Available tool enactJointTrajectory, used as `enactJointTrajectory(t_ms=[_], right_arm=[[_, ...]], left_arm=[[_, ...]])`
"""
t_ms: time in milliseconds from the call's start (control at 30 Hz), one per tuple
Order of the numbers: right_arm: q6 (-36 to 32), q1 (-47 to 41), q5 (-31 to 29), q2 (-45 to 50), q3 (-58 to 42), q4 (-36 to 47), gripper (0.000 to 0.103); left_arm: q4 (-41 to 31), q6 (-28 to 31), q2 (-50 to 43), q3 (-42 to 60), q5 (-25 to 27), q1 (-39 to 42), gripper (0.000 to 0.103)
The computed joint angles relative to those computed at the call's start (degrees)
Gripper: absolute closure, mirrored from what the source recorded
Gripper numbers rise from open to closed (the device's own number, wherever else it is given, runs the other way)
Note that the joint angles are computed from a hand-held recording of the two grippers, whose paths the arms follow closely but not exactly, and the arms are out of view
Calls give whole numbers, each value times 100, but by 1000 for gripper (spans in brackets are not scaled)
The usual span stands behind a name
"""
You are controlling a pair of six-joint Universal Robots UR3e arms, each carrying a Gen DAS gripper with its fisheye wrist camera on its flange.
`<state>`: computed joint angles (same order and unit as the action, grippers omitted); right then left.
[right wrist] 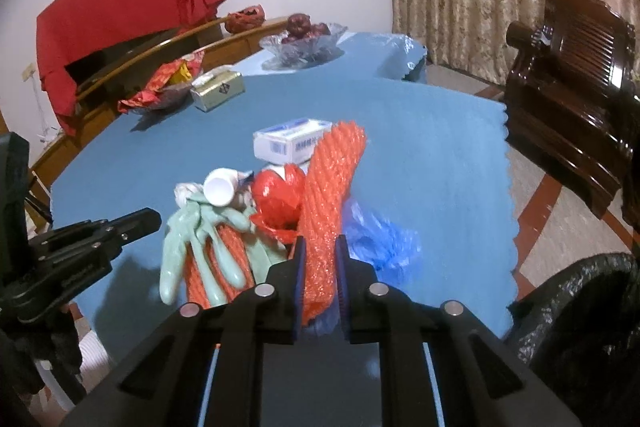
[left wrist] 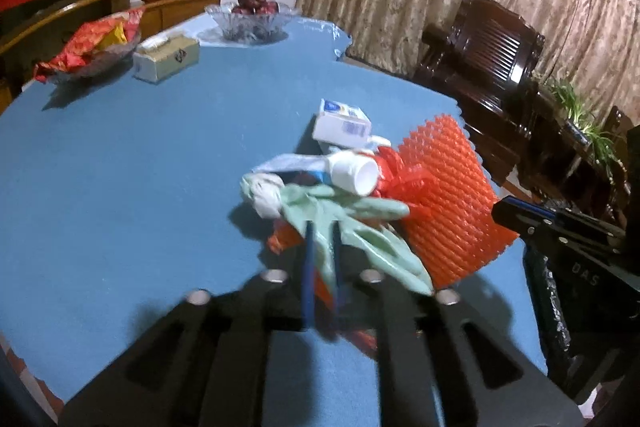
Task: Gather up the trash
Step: 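Grasp the green rubber glove with the left gripper while the right holds the orange net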
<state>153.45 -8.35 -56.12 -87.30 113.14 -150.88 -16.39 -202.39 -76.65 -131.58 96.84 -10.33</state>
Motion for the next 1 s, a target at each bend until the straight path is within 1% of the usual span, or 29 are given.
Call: enactJointTrajectory(t_ms=[33, 67, 167, 200, 267, 300, 333, 400, 567, 733, 867, 1000], right_arm=[[-20, 24, -40, 33, -25, 23, 86], [-33, 56, -82, 70, -59, 57, 86], [-56, 84, -140, 147, -65, 30, 86], [-53, 97, -149, 184, -91, 40, 86], [-95, 83, -134, 200, -108, 111, 86], [-103, 86, -127, 202, -112, 127, 88], [-123, 86, -98, 190, -114, 152, 89], [-166, 58, -31, 104, -71, 155, 89], [-280, -125, 310, -182, -56, 374, 91], [-310, -240, 546, -457, -65, 593, 91], [-380, -358, 697, -718, -12, 773, 91], [-451, -522, 835, -971, 1, 1007, 91]], left_arm=[[29, -46, -49, -3, 16, -18, 60], [109, -95, -162, 21, 80, -74, 57], [150, -84, -403, 109, 79, -103, 55], [171, -60, -492, 127, 3, -62, 57], [181, 39, -690, 185, -99, -19, 67], [190, 50, -740, 190, -103, -42, 78], [214, 65, -771, 188, -131, -45, 88], [258, 51, -725, 159, -96, -72, 94], [32, -97, -78, -1, -145, 53, 97], [-460, -148, 681, -29, -101, 130, 98], [-725, -204, 928, 125, 8, -17, 98], [-827, -296, 945, 322, 145, -298, 98]])
